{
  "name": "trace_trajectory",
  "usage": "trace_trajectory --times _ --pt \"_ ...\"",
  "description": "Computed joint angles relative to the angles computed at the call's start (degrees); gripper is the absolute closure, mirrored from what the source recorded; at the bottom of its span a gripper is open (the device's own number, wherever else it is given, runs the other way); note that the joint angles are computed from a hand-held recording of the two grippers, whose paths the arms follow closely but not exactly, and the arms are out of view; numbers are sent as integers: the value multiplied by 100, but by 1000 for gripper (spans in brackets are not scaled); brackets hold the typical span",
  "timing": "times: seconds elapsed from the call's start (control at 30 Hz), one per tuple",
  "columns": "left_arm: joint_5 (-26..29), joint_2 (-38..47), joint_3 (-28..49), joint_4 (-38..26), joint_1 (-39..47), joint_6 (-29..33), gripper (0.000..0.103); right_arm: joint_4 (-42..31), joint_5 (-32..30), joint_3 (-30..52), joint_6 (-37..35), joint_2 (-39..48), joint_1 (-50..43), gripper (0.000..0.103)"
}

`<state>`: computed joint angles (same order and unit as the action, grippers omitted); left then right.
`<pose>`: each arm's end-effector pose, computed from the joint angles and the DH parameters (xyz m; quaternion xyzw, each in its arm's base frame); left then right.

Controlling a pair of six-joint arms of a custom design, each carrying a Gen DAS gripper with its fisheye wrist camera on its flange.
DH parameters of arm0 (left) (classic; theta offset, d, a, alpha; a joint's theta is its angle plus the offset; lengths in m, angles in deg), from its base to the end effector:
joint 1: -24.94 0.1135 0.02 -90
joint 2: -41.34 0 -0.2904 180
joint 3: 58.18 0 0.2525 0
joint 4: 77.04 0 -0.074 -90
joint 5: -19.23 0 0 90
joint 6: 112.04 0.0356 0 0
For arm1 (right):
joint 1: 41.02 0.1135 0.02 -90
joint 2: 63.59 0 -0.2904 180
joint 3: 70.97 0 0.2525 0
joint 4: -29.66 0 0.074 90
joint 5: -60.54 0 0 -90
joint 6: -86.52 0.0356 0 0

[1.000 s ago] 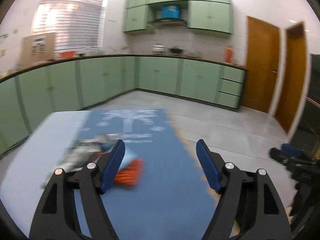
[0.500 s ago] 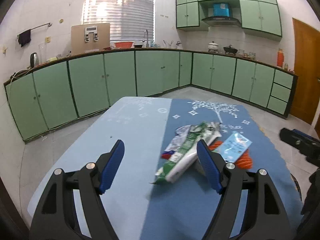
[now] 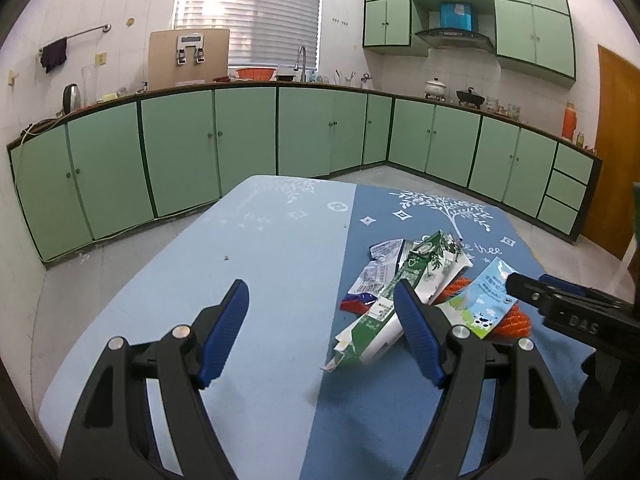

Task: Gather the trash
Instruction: 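Close the right gripper on the blue milk carton and lift it, then grasp the green packet with the left gripper while the right gripper holds the carton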

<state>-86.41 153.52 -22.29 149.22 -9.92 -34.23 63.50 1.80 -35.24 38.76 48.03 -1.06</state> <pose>0.2379 -0.1540 0.0829 0.1020 0.8547 -0.0896 0.5010 0.2158 0.1567 0.0686 0.1270 0.8776 0.0717 0.4567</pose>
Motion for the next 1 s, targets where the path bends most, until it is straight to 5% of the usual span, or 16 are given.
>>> trace_trajectory --times 0.07,0.27,0.6,1.0 --pt "9 68 32 16 -22 -24 30 -1 -352 85 -90 74 -188 36" --pt "43 181 110 42 -41 -8 30 205 -1137 175 -146 340 -506 59" --pt "106 266 319 -146 -150 23 30 1304 -1317 -656 -148 -86 -437 84" --pt "496 619 968 -779 -337 -50 28 2188 -858 -2090 268 -840 -293 85"
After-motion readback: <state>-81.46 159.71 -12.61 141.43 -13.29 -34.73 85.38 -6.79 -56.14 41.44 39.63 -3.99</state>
